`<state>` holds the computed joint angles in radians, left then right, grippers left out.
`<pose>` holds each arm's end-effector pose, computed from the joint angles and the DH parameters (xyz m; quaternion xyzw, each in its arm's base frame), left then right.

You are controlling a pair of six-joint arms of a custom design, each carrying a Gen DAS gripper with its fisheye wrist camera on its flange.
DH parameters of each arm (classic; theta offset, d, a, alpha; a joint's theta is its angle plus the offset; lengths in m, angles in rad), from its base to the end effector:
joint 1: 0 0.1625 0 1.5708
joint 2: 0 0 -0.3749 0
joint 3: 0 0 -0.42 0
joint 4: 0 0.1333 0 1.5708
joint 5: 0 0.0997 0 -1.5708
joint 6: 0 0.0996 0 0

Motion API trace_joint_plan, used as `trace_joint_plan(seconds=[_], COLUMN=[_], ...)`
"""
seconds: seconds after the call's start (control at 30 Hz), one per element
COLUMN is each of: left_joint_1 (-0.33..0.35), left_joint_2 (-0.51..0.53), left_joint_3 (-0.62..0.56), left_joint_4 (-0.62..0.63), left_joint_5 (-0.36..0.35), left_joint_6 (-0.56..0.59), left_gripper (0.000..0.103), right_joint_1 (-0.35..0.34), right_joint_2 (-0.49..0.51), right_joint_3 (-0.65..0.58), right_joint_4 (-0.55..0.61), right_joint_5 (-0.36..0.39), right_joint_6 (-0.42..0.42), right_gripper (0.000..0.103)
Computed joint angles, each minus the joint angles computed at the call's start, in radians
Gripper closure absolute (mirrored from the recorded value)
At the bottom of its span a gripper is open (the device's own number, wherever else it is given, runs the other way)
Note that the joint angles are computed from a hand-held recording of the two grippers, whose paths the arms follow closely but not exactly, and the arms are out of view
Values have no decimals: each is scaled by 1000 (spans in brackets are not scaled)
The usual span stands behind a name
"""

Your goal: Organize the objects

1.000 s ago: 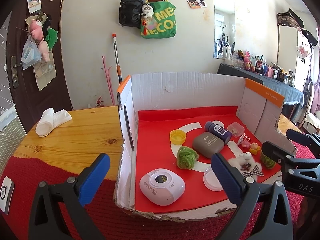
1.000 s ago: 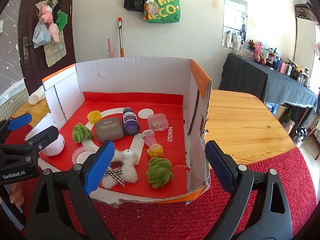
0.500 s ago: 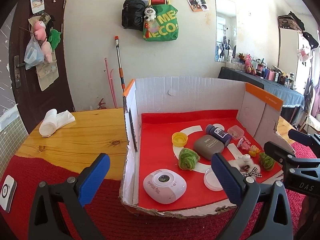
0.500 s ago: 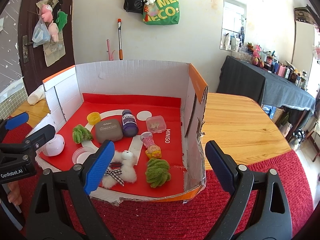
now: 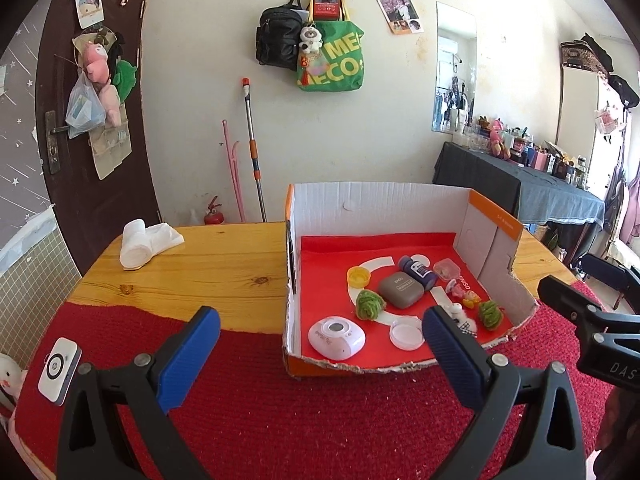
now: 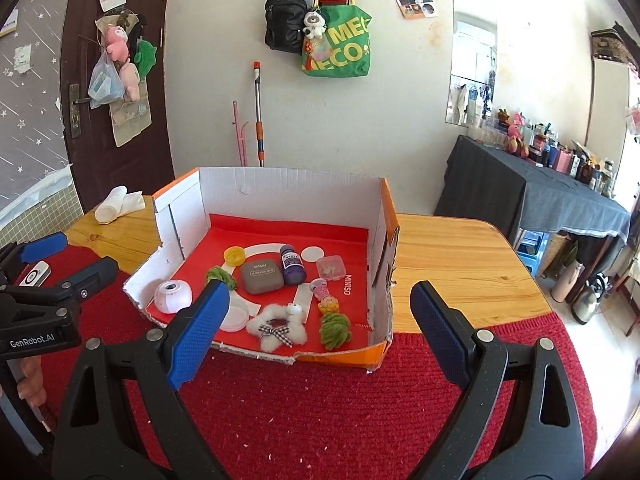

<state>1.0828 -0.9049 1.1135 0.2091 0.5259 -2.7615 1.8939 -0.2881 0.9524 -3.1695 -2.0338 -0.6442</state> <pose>-0.1099 -0.6750 0.2589 0.0587 0.7735 -0.4943 0.3923 0.3449 -0.7504 0.0373 0.3126 -0.8174 0.4000 0.2723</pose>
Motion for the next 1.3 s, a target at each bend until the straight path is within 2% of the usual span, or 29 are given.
trace_joint_plan(seconds=[0.27,0.4,0.6,0.73,0.87,0.9,0.97,1.0,1.07,1.13,1.3], left_joint_1=[-53,-93,-126,-122,-140,-142,-144,-149,-158,-146,-58], left_joint_2=[-59,-109,-130,-95,-103,-99,-116,-126,-149,-131,16], left_joint_3=[84,133,131,79,97,89,100,115,162,161,22], left_joint_4=[67,7,40,182,183,236,315,317,247,226,409], left_joint_5=[-26,-38,-52,-45,-87,-80,-17,-13,-34,-52,-32], left_joint_6=[-88,-33,-52,-187,-184,-244,-351,-364,-305,-267,-435], left_gripper=[0,0,0,0,0,0,0,0,0,0,0], right_joint_1=[-3,5,18,14,13,12,10,9,7,3,-14], right_joint_2=[-81,-107,-143,-157,-157,-156,-159,-159,-154,-144,-112], right_joint_3=[149,191,232,252,254,255,263,265,264,257,232], right_joint_4=[-9,-45,-80,-57,-44,-40,-40,-37,-30,-25,16], right_joint_5=[-5,-10,-6,6,0,-1,6,5,6,1,-20], right_joint_6=[48,30,19,47,56,58,61,64,64,65,81], right_gripper=[10,10,10,10,10,10,10,10,10,10,10])
